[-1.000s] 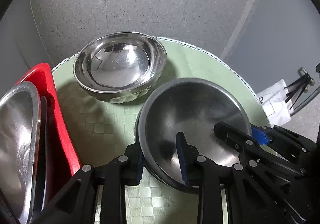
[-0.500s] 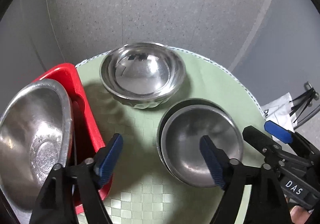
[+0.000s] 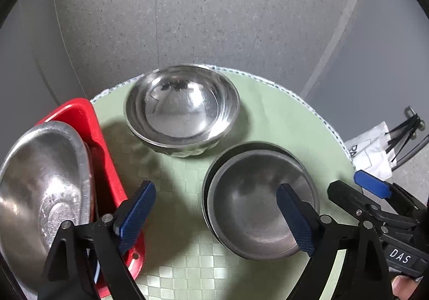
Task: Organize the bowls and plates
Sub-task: 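Close both grippers on the rim of the nested steel bowls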
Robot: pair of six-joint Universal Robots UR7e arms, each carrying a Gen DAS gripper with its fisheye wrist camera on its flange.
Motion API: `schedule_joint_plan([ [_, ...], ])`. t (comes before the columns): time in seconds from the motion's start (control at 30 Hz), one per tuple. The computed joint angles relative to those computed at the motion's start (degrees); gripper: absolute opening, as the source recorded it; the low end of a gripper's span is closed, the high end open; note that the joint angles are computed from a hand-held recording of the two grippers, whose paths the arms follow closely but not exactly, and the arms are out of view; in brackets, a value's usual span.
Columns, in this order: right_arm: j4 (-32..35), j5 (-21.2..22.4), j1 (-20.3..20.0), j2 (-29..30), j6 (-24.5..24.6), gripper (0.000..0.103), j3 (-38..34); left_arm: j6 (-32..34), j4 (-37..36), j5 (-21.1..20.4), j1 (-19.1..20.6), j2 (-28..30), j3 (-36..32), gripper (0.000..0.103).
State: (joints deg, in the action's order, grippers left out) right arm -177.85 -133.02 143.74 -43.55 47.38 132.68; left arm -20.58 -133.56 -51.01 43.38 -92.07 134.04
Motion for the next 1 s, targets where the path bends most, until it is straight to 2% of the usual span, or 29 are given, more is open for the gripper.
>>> schedule_joint_plan([
  [0.27,-4.67,5.47,-4.15,2.54,-3.19,0.081,0.33,1.77,0.69,0.58,2.28,5.28,-1.9,0.079],
  [0.3,-4.62,5.95,-4.51,2.86,-3.58,0.079,0.13,2.71,-0.38,1.91,1.8,5.64,-1.4,0.077],
  [0.33,-5.01,6.51,-4.87,3.1,-4.16,0.077,0.06,3.44,-0.44,1.84,1.87,6.19,-1.53,0.07],
  [0.37,-5.44,7.19,-5.26,3.42,-4.8,0.072,-0.02,3.66,0.08,1.0,2.24,6.65,-1.94,0.061],
  [0.4,-5.55,7.95,-5.68,3.73,-5.36,0.066,-0.18,3.63,0.69,-0.01,2.65,7.11,-2.44,0.059],
  [0.43,-6.08,8.67,-6.02,4.02,-5.92,0.063,-0.19,3.84,0.4,1.37,2.15,7.65,-2.16,0.057],
  [0.5,-7.21,10.02,-6.67,4.56,-7.03,0.05,-0.17,4.12,0.19,2.92,1.62,8.46,-1.87,0.055],
  [0.53,-7.42,10.68,-6.97,4.73,-7.58,0.045,-0.25,4.45,-0.08,3.69,1.37,8.88,-1.71,0.049],
  [0.57,-7.84,11.48,-7.31,4.94,-8.17,0.035,-0.24,4.61,-0.07,4.2,1.18,9.15,-1.7,0.037],
  [0.6,-8.14,12.19,-7.63,5.18,-8.55,0.027,-0.27,5.17,-0.13,2.37,1.8,9.38,-2.23,0.028],
  [0.87,-10.02,13.13,-8.24,5.51,-9.42,0.025,0.25,4.56,-0.42,2.12,2.57,10.71,-2.63,0.026],
  [1.0,-10.47,12.98,-8.13,5.39,-9.87,0.025,0.53,5.11,-1.32,0.52,3.53,10.56,-2.97,0.025],
])
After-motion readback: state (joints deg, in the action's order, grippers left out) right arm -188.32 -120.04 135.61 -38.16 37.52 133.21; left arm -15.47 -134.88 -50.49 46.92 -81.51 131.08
